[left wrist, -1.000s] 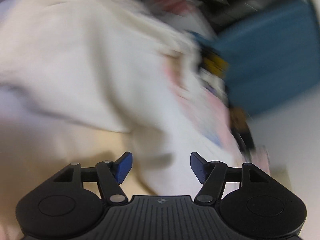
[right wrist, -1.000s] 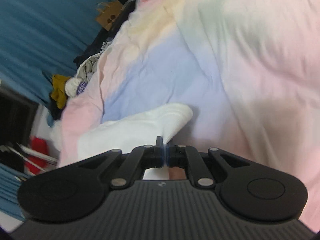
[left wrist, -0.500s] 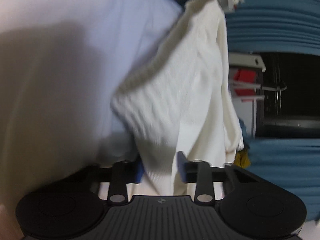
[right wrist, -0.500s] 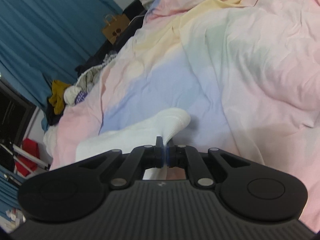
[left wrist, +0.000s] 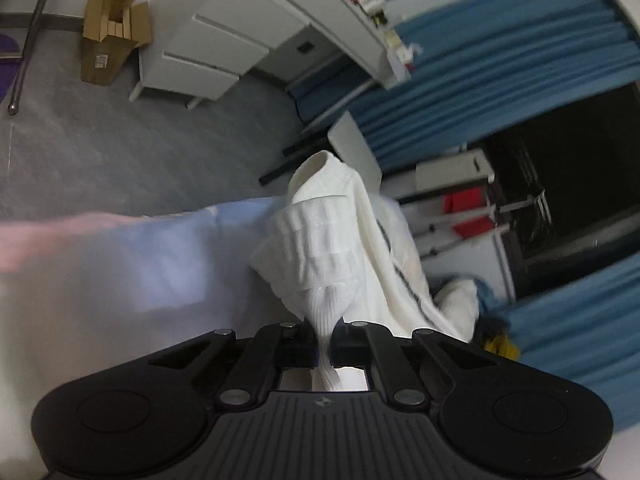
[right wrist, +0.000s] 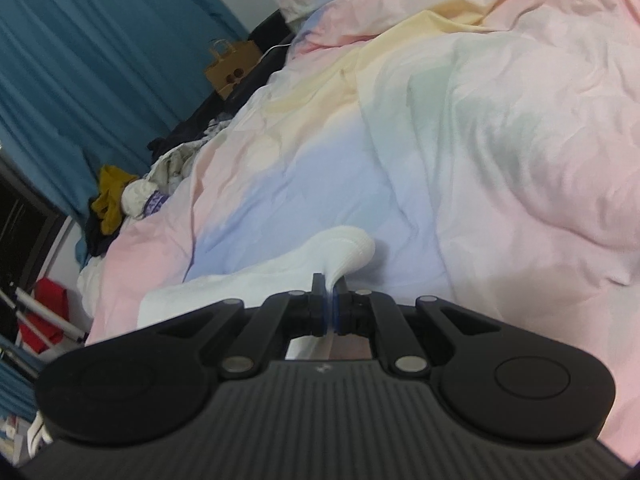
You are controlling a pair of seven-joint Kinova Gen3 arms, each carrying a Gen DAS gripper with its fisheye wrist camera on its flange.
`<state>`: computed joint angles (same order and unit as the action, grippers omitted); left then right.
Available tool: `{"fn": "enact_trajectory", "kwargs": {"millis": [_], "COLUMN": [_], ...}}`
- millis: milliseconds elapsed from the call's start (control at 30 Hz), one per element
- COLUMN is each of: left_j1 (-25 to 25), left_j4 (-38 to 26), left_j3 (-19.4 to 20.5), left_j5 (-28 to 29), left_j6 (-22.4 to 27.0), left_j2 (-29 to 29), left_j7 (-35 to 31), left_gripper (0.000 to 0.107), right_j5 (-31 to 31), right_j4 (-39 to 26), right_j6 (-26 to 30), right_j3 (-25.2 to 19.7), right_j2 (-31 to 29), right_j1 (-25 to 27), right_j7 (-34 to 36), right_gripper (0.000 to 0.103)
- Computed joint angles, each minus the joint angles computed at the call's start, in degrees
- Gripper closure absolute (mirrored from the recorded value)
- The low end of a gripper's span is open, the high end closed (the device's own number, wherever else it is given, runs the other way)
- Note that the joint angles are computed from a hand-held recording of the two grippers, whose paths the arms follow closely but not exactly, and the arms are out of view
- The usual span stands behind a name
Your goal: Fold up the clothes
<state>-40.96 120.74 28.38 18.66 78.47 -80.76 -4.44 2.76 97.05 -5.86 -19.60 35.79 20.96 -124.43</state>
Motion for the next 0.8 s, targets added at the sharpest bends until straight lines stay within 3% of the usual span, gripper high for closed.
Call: {"fn": "enact_trajectory", "kwargs": {"millis": [100,200,267,333,500,533,633,700,767,800], "left_j1": [3.87,7.54,10.15,11.76,13.21,13.46,13.13,12.3,9.95,8.87], "left_j4": [0.2,1.92,2.44,2.1,-0.27,-1.11,-4.68,-7.48,-12.02,-14.01], "left_j3": [-1.96,-3.58,-4.49,-5.16,-6.87,-6.87,-5.25,-3.82,-1.58,-0.62], "left_j5": [-1.78,-2.17,-1.72,-1.16,-0.33,-0.73,-1.9,-2.68,-2.55,-2.88], "left_j6": [1.96,5.09,7.8,10.56,14.52,15.45,18.43,20.55,22.61,22.99], "left_j2": [2.34,3.97,3.3,1.64,-1.88,-1.74,-1.12,-0.72,0.28,0.77], "left_j7": [-2.88,-5.25,-4.88,-4.45,-5.23,-6.04,-9.16,-11.72,-13.89,-15.41], "left_gripper": [0.103,0.102,0.102,0.099,0.08,0.067,0.052,0.048,0.04,0.039], "right_j5": [-5.31,-4.71,-5.51,-6.3,-10.64,-11.97,-10.45,-7.21,-7.37,-7.12], "right_j4": [0.98,-1.33,-3.79,-5.11,-3.42,-3.01,-2.01,-0.98,0.09,1.21], "right_j6": [0.91,7.62,12.28,14.51,13.07,12.43,10.82,9.32,7.72,6.04], "right_j3": [7.96,15.06,15.44,12.23,11.5,12.83,20.33,25.64,30.28,31.21], "right_j2": [-2.67,-2.58,-0.72,0.5,-1.21,-1.71,-2.95,-3.58,-4.3,-5.12], "right_j1": [-6.65,-12.5,-12.67,-9.8,-8.85,-9.89,-16.35,-20.93,-25.19,-26.47], "right_j7": [2.84,1.31,3.05,7.31,12.66,13.57,11.78,8.1,8.08,8.51], "right_gripper": [0.097,0.097,0.097,0.097,0.093,0.091,0.081,0.067,0.042,0.038]}}
